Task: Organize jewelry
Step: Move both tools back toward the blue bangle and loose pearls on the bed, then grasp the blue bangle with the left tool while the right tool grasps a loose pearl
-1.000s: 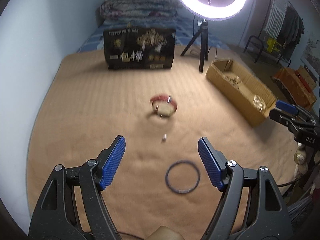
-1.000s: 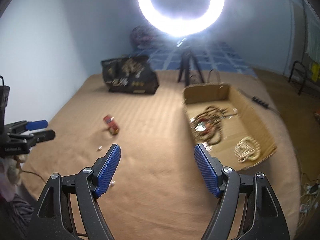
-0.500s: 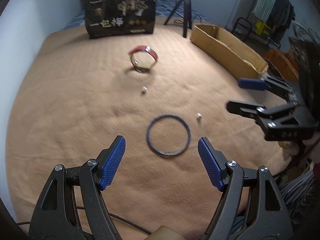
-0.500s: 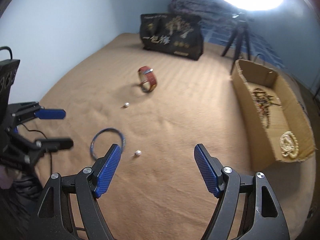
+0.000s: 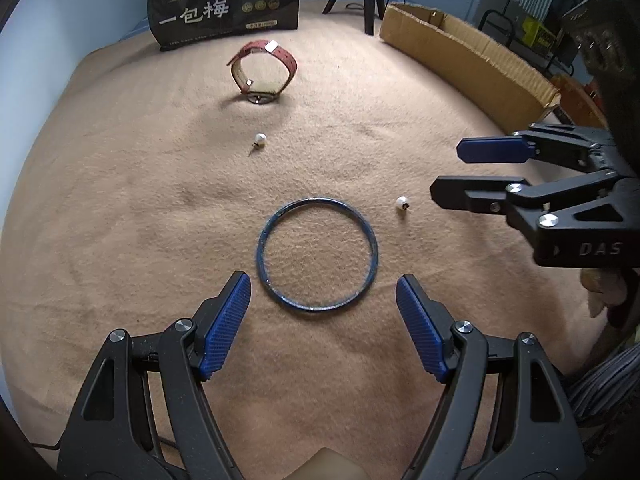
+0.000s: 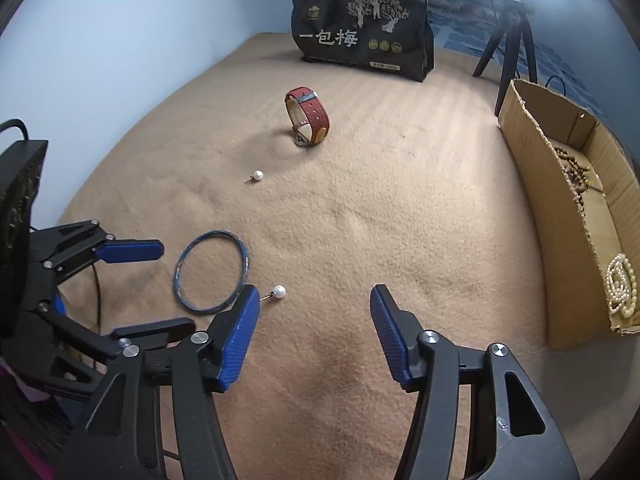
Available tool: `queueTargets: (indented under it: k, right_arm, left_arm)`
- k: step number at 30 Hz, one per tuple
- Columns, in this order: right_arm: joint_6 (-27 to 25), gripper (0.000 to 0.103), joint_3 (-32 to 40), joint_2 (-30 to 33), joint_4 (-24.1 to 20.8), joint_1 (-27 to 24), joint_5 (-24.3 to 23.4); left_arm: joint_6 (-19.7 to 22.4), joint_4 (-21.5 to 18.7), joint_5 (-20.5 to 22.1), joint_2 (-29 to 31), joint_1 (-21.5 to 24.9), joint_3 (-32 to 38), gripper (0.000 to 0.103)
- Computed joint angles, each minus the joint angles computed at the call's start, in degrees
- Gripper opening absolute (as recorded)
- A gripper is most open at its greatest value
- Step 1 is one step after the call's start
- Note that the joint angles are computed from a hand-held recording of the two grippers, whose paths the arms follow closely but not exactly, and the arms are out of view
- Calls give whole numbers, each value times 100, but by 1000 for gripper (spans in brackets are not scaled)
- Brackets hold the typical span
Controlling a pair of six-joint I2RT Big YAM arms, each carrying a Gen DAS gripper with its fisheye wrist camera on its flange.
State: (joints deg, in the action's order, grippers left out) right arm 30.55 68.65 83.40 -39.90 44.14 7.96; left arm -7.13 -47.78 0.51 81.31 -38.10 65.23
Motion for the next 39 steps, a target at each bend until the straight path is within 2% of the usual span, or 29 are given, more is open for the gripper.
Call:
queueTargets:
  k: [7, 16, 22, 23, 26, 30, 39]
  right_arm:
    - [-75, 46, 30, 94, 85, -28, -213]
    - [-294, 34, 234, 403, 6, 17, -364]
    - [-419, 18, 372, 561, -76, 36, -336]
    - [-434, 13, 378, 573, -87, 40, -330]
    - [-443, 6, 366, 585, -97, 55, -258]
    - [-440, 6, 327, 568, -26, 69, -202]
    - [-376, 6, 281, 325, 42, 62, 91]
  left_arm:
    - [-64, 16, -163, 307, -8, 160, 78]
    - [-116, 213, -96, 359, 70, 110, 82]
    - [-98, 342, -22, 335, 127, 57, 82]
    - [-97, 359, -28, 328, 123, 46, 81]
    - [-114, 409, -74, 296, 121, 15, 74]
    - [-217, 440, 33, 264, 164, -7, 74]
    - [-439, 473, -23, 37, 254, 22, 74]
